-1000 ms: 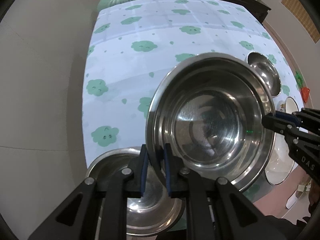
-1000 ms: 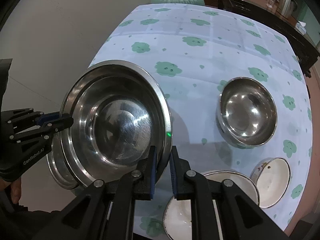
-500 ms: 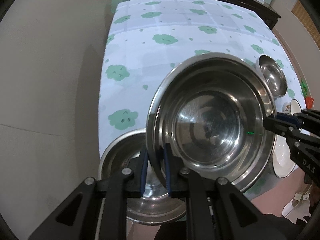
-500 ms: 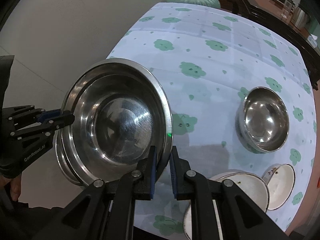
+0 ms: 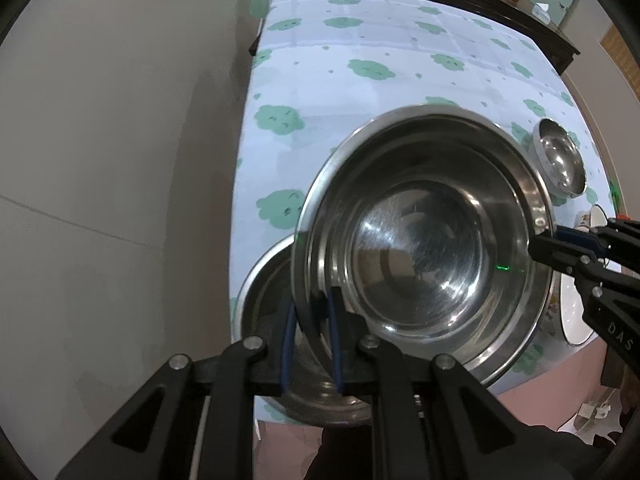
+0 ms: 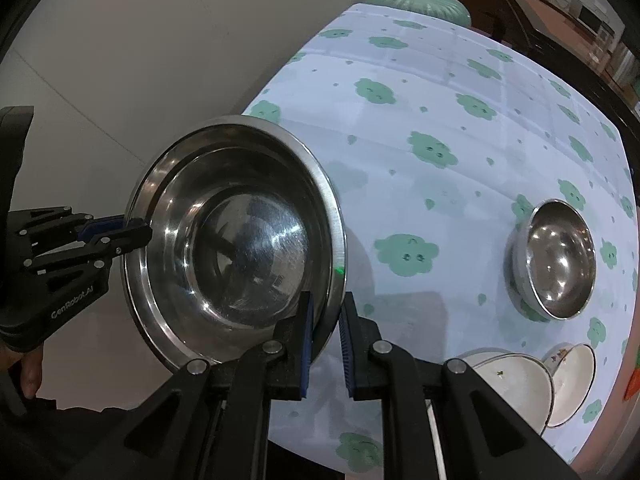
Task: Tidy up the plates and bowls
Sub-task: 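Lift both gripped steel bowls and carry them across the tablecloth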
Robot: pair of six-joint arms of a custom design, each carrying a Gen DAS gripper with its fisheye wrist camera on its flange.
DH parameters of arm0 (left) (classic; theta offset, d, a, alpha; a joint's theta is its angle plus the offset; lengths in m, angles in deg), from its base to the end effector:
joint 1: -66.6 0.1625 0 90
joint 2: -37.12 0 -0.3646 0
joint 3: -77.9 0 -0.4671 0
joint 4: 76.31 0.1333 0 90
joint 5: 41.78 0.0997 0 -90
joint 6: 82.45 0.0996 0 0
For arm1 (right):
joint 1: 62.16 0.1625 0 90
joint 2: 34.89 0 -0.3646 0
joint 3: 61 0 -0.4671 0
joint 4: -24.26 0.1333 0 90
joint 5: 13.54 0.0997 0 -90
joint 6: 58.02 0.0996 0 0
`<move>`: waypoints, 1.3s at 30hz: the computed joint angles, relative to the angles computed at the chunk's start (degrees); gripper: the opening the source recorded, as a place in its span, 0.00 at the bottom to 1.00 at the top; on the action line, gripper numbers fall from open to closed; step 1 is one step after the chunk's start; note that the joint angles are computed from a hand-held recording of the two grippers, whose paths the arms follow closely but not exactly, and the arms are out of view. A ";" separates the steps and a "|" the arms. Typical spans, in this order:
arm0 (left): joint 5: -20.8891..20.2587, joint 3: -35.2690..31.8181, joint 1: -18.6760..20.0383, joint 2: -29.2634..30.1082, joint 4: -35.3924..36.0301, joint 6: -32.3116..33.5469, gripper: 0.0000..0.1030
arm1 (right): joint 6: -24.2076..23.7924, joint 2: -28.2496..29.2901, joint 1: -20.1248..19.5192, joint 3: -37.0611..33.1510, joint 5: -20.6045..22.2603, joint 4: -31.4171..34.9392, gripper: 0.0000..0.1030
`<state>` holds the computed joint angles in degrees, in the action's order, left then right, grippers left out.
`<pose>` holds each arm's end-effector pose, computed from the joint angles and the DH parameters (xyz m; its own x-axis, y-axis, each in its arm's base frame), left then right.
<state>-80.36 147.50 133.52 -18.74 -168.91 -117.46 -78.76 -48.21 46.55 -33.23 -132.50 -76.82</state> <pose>-0.0975 -0.7674 0.2731 -0.6421 -0.2038 -0.7391 0.0199 0.9593 -0.2818 0.3698 -0.8266 0.0371 -0.6531 -0.6225 0.4312 -0.5897 0.7753 0.2261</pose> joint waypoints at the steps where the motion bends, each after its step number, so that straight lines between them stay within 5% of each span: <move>1: 0.05 0.51 0.05 -0.50 -0.03 -0.31 0.12 | -0.10 0.08 0.15 0.09 0.06 -0.02 0.14; 39: -1.48 9.50 2.10 -8.70 2.91 -8.50 0.12 | -1.70 0.20 2.27 5.05 1.02 2.00 0.14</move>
